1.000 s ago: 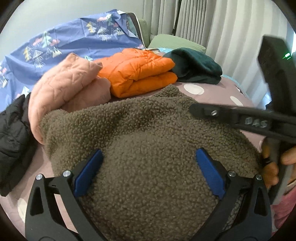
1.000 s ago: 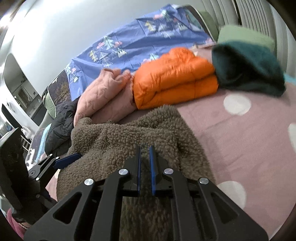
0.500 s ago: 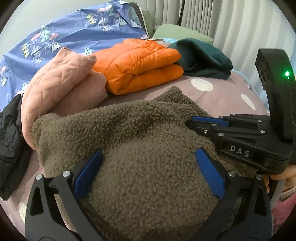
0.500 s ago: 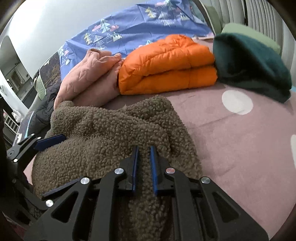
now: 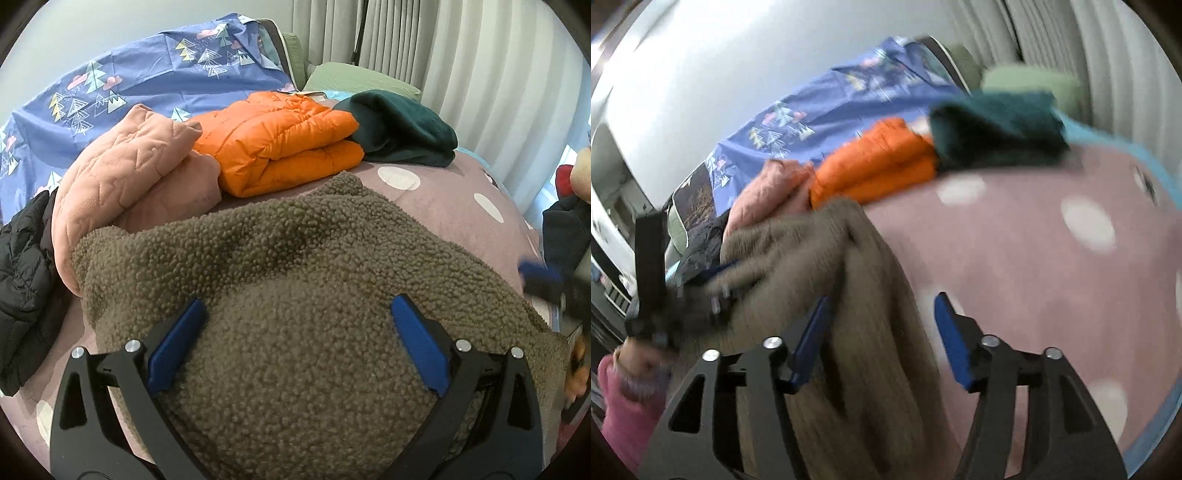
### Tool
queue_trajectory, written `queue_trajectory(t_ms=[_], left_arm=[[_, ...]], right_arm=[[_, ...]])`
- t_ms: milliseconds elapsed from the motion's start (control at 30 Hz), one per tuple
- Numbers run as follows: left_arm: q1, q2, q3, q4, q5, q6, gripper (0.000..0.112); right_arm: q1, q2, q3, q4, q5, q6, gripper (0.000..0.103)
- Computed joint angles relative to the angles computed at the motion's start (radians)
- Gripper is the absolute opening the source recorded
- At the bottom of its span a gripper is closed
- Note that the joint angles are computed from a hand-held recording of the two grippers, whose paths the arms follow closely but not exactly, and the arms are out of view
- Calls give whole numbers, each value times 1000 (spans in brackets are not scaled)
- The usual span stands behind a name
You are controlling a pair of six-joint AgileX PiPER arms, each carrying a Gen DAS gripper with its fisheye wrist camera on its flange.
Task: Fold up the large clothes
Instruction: 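Grasp the jacket edge with the right tool and lift it up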
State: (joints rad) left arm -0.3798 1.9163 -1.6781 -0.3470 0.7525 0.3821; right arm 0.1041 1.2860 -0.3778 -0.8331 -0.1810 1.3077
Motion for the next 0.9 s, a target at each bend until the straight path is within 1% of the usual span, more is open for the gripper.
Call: queue_trajectory(t_ms=[33, 67, 100, 167, 200, 267, 333, 400, 433, 467, 500, 567, 633, 667, 700, 767, 800, 867, 900], left_arm=[[2, -1, 2, -5, 0, 4, 101], [5, -4, 8, -16, -4, 14, 101], [5, -8, 15, -22, -9, 20, 101], [5, -19, 31, -26, -22, 26, 101], [7, -22, 37, -29, -26, 30, 101], [13, -29, 48, -42, -30, 42, 101], [24, -41, 63, -65, -27, 69, 101], [56, -53, 76, -135, 1, 135, 101], [78, -51, 76, -180, 25, 172, 101], [86, -47, 73, -199, 35, 186, 101], [83, -42, 66, -193, 38, 180, 101], [54, -33, 41, -124, 35, 120, 101], [38, -29, 28, -83, 33, 89, 101], [38, -28, 28, -82, 33, 87, 101], [41, -30, 33, -92, 29, 95, 101], [38, -28, 27, -100, 28, 92, 101], [36, -28, 27, -103, 25, 91, 101], [26, -28, 24, -88, 18, 77, 101], [20, -25, 19, -79, 18, 68, 101]], right_arm=[[-28, 2, 34, -65, -46, 66, 67], [-67, 7, 72, -90, -113, 93, 69], [-128, 19, 115, -97, -212, 95, 69], [-227, 35, 153, -190, -359, 165, 70], [-273, 64, 152, -247, -426, 200, 70], [-292, 109, 127, -311, -473, 236, 70], [-343, 193, 94, -413, -581, 291, 70], [-392, 285, 69, -472, -693, 309, 73], [-402, 323, 57, -483, -725, 301, 77], [-399, 343, 48, -490, -727, 304, 80], [-388, 378, 27, -491, -722, 322, 80], [-373, 404, -3, -485, -711, 353, 81], [-339, 381, -18, -471, -667, 377, 80], [-324, 370, -20, -461, -647, 376, 77], [-310, 373, -22, -440, -648, 361, 75], [-324, 383, -16, -443, -687, 352, 61], [-328, 375, -10, -445, -692, 352, 57], [-328, 327, 1, -461, -660, 362, 47], [-309, 283, 4, -469, -618, 376, 47]])
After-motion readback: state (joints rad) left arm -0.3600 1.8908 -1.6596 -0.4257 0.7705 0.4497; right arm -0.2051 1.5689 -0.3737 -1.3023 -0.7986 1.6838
